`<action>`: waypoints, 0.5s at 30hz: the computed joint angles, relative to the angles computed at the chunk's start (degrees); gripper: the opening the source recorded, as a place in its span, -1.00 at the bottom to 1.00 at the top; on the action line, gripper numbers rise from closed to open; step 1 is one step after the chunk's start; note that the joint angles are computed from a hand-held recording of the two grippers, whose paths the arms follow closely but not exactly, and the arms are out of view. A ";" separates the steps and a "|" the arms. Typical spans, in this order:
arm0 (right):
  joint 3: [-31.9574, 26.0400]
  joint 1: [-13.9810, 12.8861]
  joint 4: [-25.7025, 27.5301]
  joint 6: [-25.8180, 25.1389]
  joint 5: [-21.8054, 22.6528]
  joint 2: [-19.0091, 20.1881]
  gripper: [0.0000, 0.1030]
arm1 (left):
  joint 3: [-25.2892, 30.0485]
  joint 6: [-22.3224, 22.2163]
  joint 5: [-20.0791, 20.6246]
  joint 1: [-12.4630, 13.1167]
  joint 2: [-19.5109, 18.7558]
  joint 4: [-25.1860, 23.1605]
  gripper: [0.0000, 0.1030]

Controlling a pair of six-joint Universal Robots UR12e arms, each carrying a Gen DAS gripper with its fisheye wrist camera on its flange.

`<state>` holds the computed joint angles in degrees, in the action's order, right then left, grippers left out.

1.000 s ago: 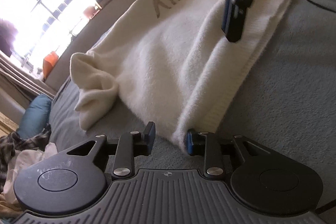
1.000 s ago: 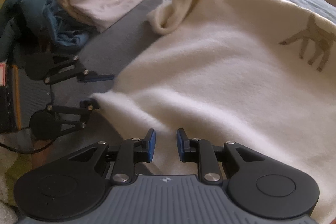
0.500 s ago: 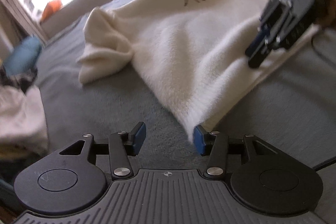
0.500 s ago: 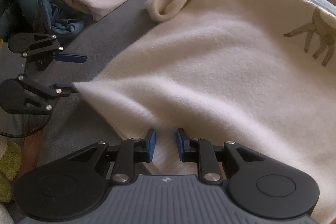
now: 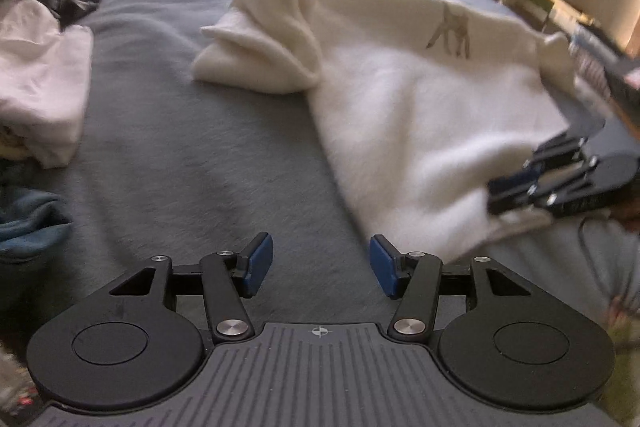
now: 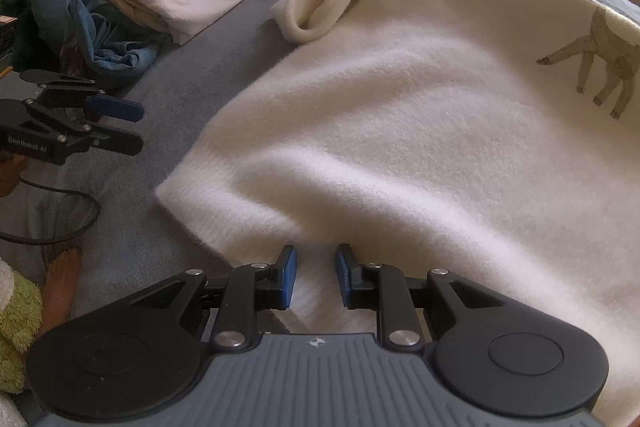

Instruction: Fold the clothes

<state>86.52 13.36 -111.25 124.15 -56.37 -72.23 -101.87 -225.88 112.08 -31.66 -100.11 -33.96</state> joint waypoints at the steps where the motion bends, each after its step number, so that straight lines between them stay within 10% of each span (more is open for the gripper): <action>1: 0.04 0.02 -0.10 0.10 -0.08 -0.03 -0.54 | 0.40 0.33 -0.89 0.36 -0.62 0.99 0.04; 15: -0.10 0.13 0.06 1.22 -0.25 -0.02 -0.54 | 7.39 14.34 7.06 -0.61 -8.13 -1.95 -0.66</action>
<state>86.42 13.49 -111.18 125.37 -56.62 -72.25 -94.48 -211.54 119.14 -32.27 -108.24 -35.91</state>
